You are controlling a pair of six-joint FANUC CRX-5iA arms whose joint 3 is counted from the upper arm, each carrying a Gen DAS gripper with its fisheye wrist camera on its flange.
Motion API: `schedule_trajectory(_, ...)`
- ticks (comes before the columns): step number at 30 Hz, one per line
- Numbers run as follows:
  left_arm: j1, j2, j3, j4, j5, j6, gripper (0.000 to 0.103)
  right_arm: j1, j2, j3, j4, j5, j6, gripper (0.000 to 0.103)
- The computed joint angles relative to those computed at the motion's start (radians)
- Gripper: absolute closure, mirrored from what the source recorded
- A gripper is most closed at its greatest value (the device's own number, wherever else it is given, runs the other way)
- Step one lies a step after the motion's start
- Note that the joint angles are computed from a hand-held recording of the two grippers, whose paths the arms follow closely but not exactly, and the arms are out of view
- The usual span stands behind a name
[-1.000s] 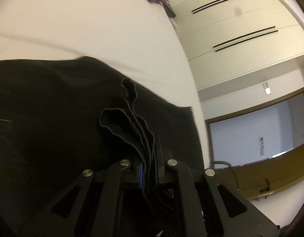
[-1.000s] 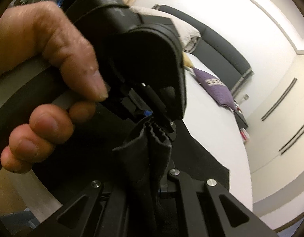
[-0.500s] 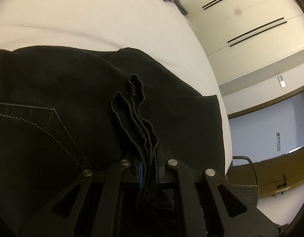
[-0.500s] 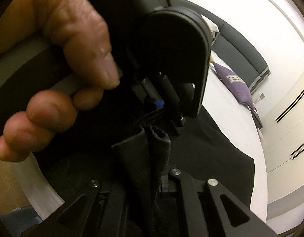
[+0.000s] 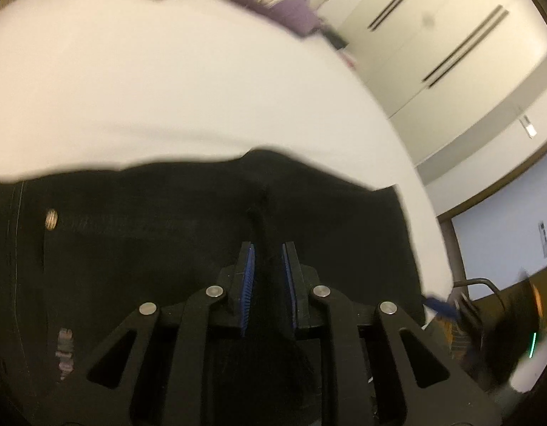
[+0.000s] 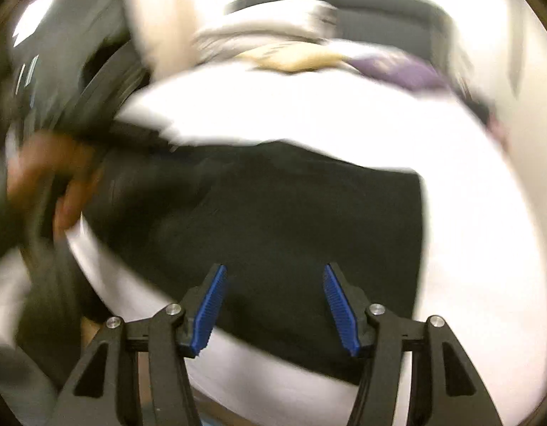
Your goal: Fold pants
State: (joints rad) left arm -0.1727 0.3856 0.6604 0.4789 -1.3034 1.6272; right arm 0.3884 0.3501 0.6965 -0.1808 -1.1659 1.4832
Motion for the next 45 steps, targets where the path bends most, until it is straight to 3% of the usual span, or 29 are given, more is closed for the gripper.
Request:
schedule_trajectory(5,-0.084,0.046,0.034,0.027,0.022,-0.093,0.088,-0.244,0.221,0.36,-0.421,-0.147,-0.133,0.043)
schedule_trajectory(8,-0.134,0.079,0.041,0.013,0.014,-0.089,0.088,-0.303,0.299,0.441,-0.628,-0.194,-0.166,0.043)
schedule_trajectory(10,-0.136,0.059,-0.021,-0.005,0.023,-0.078,0.088,-0.303,0.378,0.531,-0.636,-0.212,-0.222,0.043)
schedule_trajectory(12,-0.125,0.004,-0.149,0.056,0.114,-0.116,0.088,-0.289,0.383,0.497,-0.588,-0.209,-0.248,0.05)
schedule_trajectory(14,-0.107,-0.038,-0.238,0.108,0.155,-0.141,0.088,-0.316,0.359,0.407,-0.607,-0.157,-0.25,0.088)
schedule_trajectory(16,-0.097,-0.063,-0.288,0.139,0.177,-0.163,0.088,-0.317,0.339,0.343,-0.603,-0.109,-0.284,0.103)
schedule_trajectory(18,-0.086,-0.08,-0.295,0.138,0.166,-0.144,0.088,-0.329,0.306,0.313,-0.602,-0.112,-0.319,0.1)
schedule_trajectory(20,-0.08,-0.103,-0.284,0.111,0.178,-0.109,0.088,-0.341,0.274,0.297,-0.625,-0.122,-0.266,0.074)
schedule_trajectory(22,-0.073,-0.121,-0.293,0.127,0.205,-0.14,0.088,-0.366,0.206,0.226,-0.752,-0.125,-0.161,0.059)
schedule_trajectory(25,-0.067,-0.101,-0.26,0.102,0.168,-0.143,0.088,-0.372,0.133,0.125,-0.869,-0.176,-0.061,0.056)
schedule_trajectory(27,-0.069,-0.097,-0.296,0.103,0.163,-0.133,0.088,-0.343,0.104,0.073,-0.801,-0.223,-0.062,0.051)
schedule_trajectory(28,-0.058,-0.131,-0.377,0.16,0.215,-0.167,0.088,-0.326,0.094,0.041,-0.752,-0.229,-0.072,0.053)
schedule_trajectory(31,-0.05,-0.179,-0.449,0.187,0.239,-0.17,0.088,-0.368,0.043,-0.084,-0.775,-0.16,-0.063,0.098)
schedule_trajectory(32,-0.046,-0.19,-0.445,0.17,0.23,-0.157,0.088,-0.378,0.036,-0.09,-0.767,-0.168,-0.091,0.102)
schedule_trajectory(33,-0.041,-0.207,-0.447,0.154,0.227,-0.145,0.088,-0.378,0.031,-0.081,-0.741,-0.178,-0.107,0.101)
schedule_trajectory(34,-0.043,-0.214,-0.44,0.135,0.237,-0.124,0.088,-0.38,0.003,-0.092,-0.718,-0.189,-0.1,0.092)
schedule_trajectory(35,-0.037,-0.249,-0.463,0.107,0.266,-0.097,0.088,-0.375,-0.007,-0.078,-0.703,-0.192,-0.091,0.07)
schedule_trajectory(37,-0.005,-0.333,-0.538,0.099,0.316,-0.063,0.088,-0.378,-0.017,-0.053,-0.738,-0.172,-0.079,0.039)
schedule_trajectory(41,0.134,-0.539,-0.708,0.052,0.364,0.096,0.087,-0.363,0.016,0.034,-0.839,-0.143,-0.052,0.035)
schedule_trajectory(44,0.27,-0.672,-0.847,0.118,0.399,0.13,0.086,-0.331,0.073,0.086,-0.857,-0.116,-0.099,0.035)
schedule_trajectory(45,0.309,-0.708,-0.887,0.135,0.411,0.144,0.077,-0.322,0.088,0.086,-0.863,-0.098,-0.111,0.035)
